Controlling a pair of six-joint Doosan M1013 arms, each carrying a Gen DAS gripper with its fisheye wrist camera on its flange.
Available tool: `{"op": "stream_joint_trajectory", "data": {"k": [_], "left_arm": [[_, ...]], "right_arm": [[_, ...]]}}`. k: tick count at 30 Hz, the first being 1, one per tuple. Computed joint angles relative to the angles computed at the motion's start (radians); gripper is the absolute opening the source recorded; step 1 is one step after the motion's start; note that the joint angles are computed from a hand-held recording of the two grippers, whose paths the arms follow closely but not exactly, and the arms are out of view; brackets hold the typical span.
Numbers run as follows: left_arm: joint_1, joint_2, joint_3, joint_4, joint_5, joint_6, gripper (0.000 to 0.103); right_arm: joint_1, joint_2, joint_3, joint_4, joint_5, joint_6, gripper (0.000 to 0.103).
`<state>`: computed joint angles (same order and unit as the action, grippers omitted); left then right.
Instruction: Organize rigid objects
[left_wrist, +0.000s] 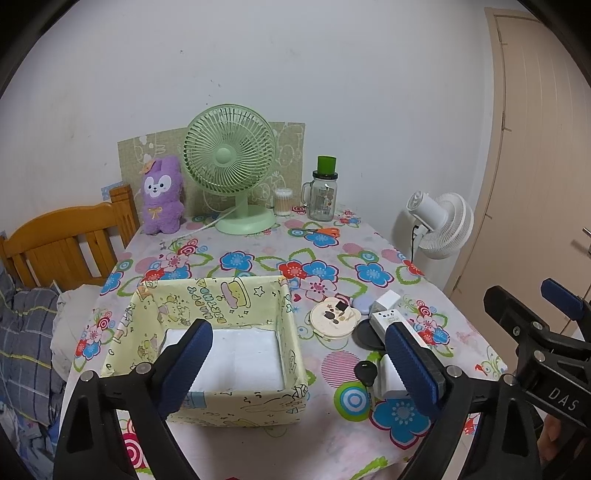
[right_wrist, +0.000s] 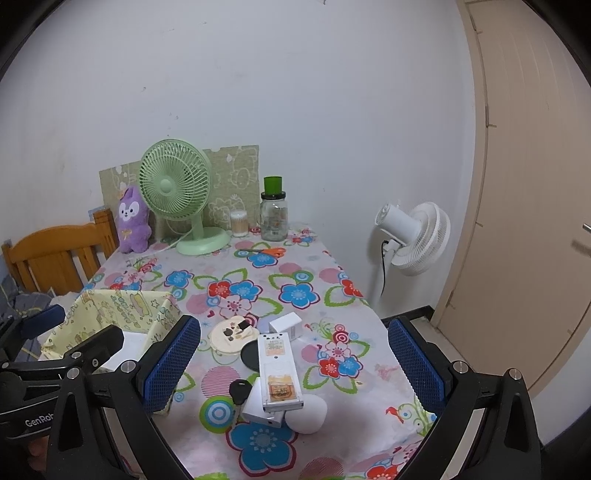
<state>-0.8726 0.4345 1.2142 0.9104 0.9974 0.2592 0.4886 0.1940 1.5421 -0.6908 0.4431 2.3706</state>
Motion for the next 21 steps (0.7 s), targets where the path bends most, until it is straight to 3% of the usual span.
{"op": "stream_joint_trajectory", "data": {"k": [9,21], "left_arm": [[0.005,0.016,-0.019,-0.028,0.001,0.025,0.094],[0.009,0.066,-0.082,-0.084,0.013,0.115,0.083]], "right_arm": [[-0.006,0.004,0.003,0.009,-0.002,-0.002,0.102],[-0.034,0.023,-0.009,0.13,0.0,-0.096,0.095]]}}
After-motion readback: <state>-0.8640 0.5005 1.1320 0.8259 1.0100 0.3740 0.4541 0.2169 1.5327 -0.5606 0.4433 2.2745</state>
